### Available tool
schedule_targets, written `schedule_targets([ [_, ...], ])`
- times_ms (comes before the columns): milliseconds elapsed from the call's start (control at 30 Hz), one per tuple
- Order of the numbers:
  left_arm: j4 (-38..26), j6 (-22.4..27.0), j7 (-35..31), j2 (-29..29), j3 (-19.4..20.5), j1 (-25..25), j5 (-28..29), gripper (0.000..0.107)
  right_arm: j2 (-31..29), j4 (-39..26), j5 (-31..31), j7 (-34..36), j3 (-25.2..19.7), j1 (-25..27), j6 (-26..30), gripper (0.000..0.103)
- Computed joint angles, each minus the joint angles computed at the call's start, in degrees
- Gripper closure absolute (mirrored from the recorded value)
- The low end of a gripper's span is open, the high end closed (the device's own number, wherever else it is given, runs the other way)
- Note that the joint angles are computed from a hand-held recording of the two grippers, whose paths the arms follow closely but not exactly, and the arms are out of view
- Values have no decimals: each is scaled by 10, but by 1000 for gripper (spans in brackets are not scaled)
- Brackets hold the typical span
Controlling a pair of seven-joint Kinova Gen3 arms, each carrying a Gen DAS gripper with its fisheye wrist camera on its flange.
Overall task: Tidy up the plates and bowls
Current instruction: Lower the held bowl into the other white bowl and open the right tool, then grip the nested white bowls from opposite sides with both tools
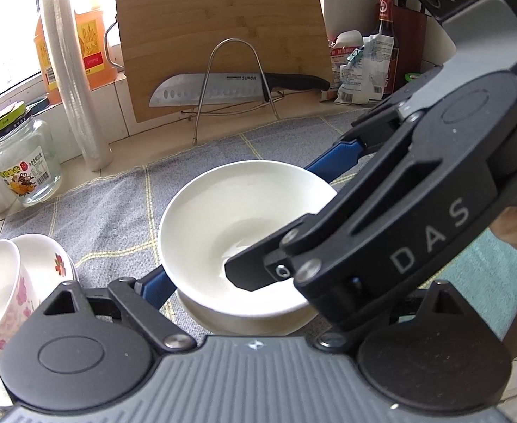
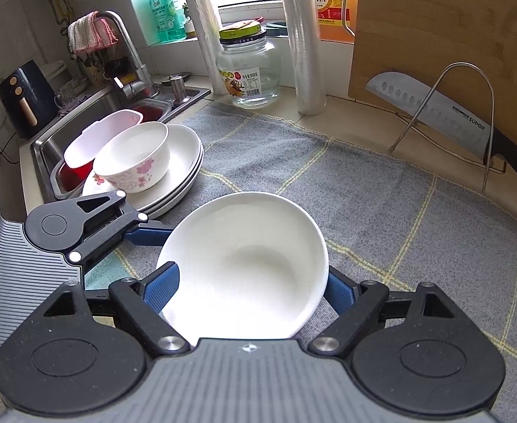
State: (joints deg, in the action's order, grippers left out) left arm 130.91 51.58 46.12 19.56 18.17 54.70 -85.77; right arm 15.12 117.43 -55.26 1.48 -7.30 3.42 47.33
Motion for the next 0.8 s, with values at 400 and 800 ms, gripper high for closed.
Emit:
schedule_targets([
  [400,11,-37,-7,-13,4,-27,-11,9,6,-3,9,-9,-1,-1,1,13],
  [800,25,-47,-18,-37,10,-24,-10,8,0,4,-9,24,1,16,12,3],
])
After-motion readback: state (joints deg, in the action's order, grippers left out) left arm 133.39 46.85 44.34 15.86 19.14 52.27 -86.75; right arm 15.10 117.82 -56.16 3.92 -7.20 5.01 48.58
